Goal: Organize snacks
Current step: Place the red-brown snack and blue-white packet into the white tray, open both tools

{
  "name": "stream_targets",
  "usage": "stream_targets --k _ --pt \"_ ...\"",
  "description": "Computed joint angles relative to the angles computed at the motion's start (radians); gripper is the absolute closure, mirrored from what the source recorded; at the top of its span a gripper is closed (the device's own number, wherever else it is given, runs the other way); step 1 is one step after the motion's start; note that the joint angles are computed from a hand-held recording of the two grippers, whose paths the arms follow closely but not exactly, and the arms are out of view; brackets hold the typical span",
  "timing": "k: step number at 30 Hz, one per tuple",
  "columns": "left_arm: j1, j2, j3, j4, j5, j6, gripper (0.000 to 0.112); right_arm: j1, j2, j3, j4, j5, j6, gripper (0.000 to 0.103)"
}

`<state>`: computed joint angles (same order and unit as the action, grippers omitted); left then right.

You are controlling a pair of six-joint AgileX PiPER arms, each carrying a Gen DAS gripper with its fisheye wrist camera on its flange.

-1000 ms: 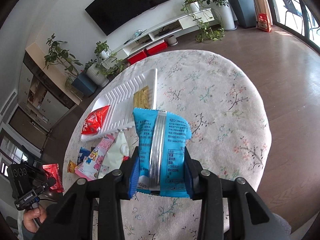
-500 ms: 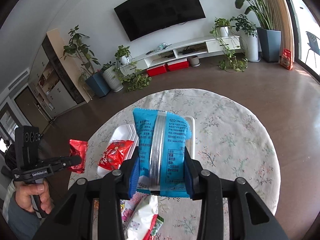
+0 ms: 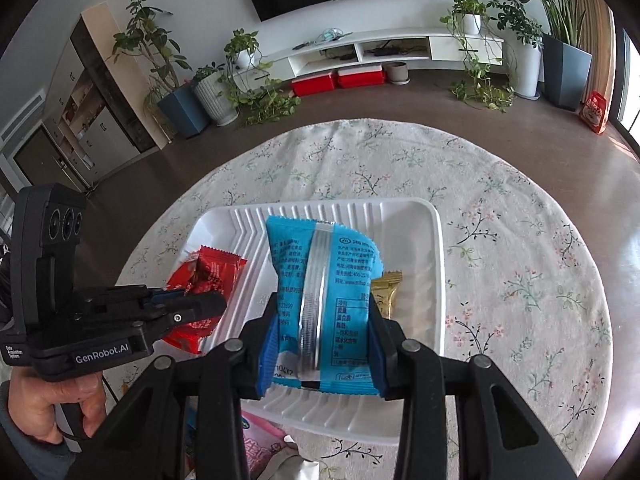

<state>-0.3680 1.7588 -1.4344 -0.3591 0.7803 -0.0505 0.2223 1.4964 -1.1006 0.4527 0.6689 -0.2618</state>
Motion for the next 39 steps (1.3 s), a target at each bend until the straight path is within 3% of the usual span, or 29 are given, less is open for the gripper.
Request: stream_targets --k 8,24,28,32,39 --pt "0.006 0.042 0.007 0.014 -0.031 -0.011 0.098 0.049 0.068 -0.003 -0.083 -0.042 0.053 0.063" --pt "-0.022 0.050 0.028 0.094 -0.062 -0.104 0.095 0.125 0.073 0.004 -0.259 -0.082 0.170 0.057" --pt "-0.032 0.020 0.050 0.099 -0.065 -0.118 0.086 0.122 0.072 0.003 -0.261 -0.079 0.176 0.048" --pt "-0.049 0.000 0.054 0.129 -0.071 -0.147 0.064 0.118 0.061 0.010 -0.259 -0.081 0.168 0.047" --pt "-0.054 -0.060 0.087 0.135 -0.074 -0.170 0.052 0.097 0.005 0.037 -0.245 -0.079 0.147 0.043"
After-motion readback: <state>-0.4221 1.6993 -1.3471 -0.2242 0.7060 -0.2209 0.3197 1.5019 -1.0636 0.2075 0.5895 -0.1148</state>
